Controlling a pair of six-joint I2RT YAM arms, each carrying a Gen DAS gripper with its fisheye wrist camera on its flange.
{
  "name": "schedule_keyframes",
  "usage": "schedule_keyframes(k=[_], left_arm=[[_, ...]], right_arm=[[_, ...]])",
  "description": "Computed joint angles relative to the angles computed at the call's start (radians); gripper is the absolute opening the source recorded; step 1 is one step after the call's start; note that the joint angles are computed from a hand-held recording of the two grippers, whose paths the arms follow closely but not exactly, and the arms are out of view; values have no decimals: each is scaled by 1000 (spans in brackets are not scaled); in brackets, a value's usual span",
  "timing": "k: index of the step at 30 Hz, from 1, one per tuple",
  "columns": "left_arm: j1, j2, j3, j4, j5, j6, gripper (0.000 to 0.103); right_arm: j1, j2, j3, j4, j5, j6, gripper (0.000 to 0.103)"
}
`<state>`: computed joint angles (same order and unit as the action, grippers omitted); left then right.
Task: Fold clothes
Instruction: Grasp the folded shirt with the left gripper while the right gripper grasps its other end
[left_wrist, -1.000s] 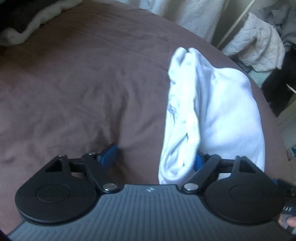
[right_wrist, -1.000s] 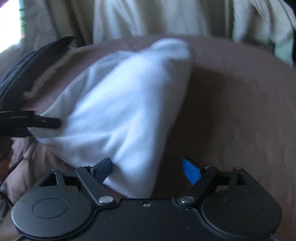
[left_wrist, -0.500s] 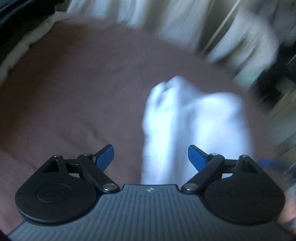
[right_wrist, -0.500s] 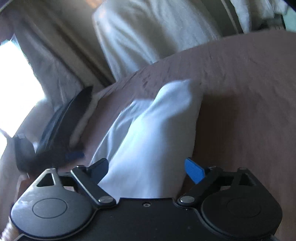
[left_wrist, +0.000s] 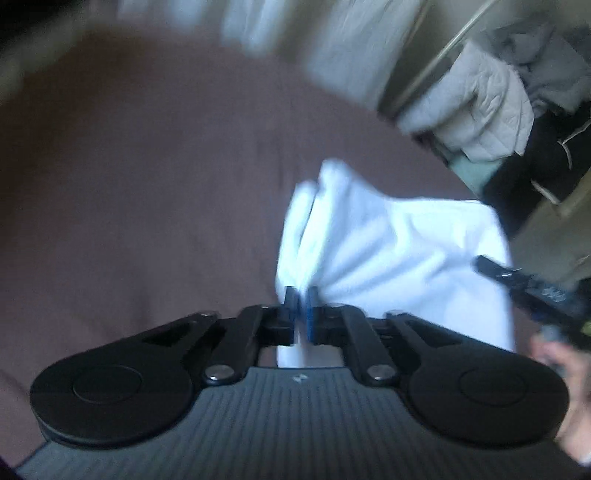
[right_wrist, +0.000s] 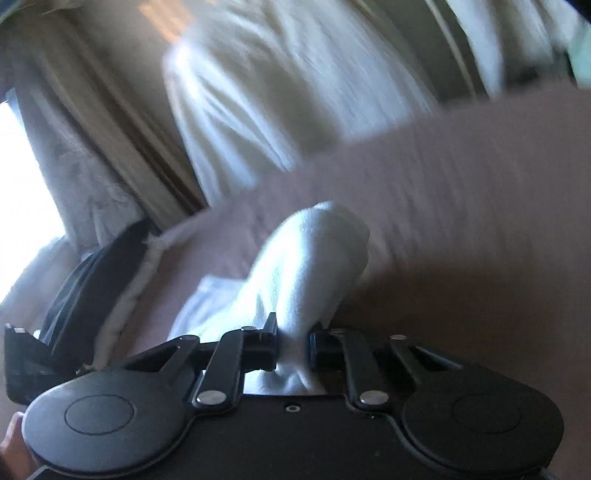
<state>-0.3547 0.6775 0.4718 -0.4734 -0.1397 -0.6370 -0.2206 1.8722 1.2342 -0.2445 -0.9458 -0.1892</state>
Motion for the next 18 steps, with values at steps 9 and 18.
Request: schedule_keyframes(k=[9,18], left_arm=[[103,-187,-127,-99,307,-187,62],[231,-300,-247,-76,644,-66,83]], right_arm=[[-16,117,136,-183,141,130,55],[-211,239,202,-701,-109,-158,74]])
